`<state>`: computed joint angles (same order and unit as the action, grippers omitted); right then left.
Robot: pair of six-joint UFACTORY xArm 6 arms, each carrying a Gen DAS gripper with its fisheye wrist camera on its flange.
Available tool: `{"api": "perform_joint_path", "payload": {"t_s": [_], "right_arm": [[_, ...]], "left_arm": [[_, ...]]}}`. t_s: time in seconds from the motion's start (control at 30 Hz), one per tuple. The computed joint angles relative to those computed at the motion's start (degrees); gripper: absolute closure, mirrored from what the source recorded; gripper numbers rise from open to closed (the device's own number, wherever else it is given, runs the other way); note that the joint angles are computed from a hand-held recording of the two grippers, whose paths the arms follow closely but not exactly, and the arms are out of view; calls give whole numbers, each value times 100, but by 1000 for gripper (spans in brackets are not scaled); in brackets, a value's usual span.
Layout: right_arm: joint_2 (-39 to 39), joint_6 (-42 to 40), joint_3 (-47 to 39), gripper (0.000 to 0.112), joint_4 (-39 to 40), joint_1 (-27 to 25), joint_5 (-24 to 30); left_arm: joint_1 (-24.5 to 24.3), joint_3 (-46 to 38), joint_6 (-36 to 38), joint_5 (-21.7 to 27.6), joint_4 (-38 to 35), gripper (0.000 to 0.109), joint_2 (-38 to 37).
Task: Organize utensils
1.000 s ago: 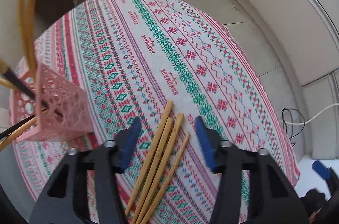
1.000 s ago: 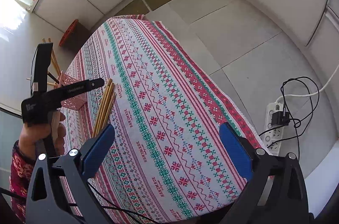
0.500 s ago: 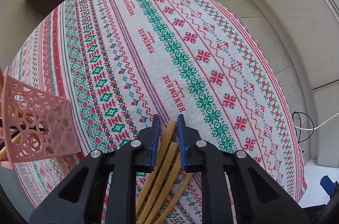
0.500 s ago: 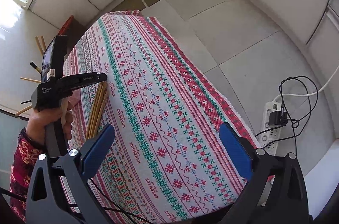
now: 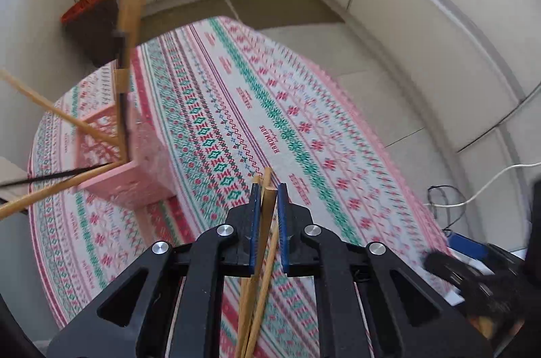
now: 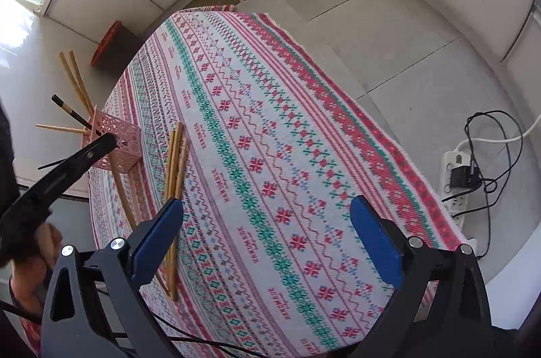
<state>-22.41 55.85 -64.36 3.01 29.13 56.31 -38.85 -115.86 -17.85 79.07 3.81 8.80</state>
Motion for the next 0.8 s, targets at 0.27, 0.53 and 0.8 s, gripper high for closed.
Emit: {"api": "perform_joint_path", "payload": {"t_s": [0.27, 0.53, 0.8], "right_arm": [[1850, 52, -1451, 58, 462, 135, 18], [2863, 343, -2693, 68, -88, 339, 524], [3772, 333, -3814, 84, -154, 387, 1264]], "left_arm": [[182, 2039, -393, -1051, -246, 100, -2176], [550, 2457, -234, -1410, -654, 101, -2759], [728, 2612, -126, -1498, -830, 101, -3047]]}}
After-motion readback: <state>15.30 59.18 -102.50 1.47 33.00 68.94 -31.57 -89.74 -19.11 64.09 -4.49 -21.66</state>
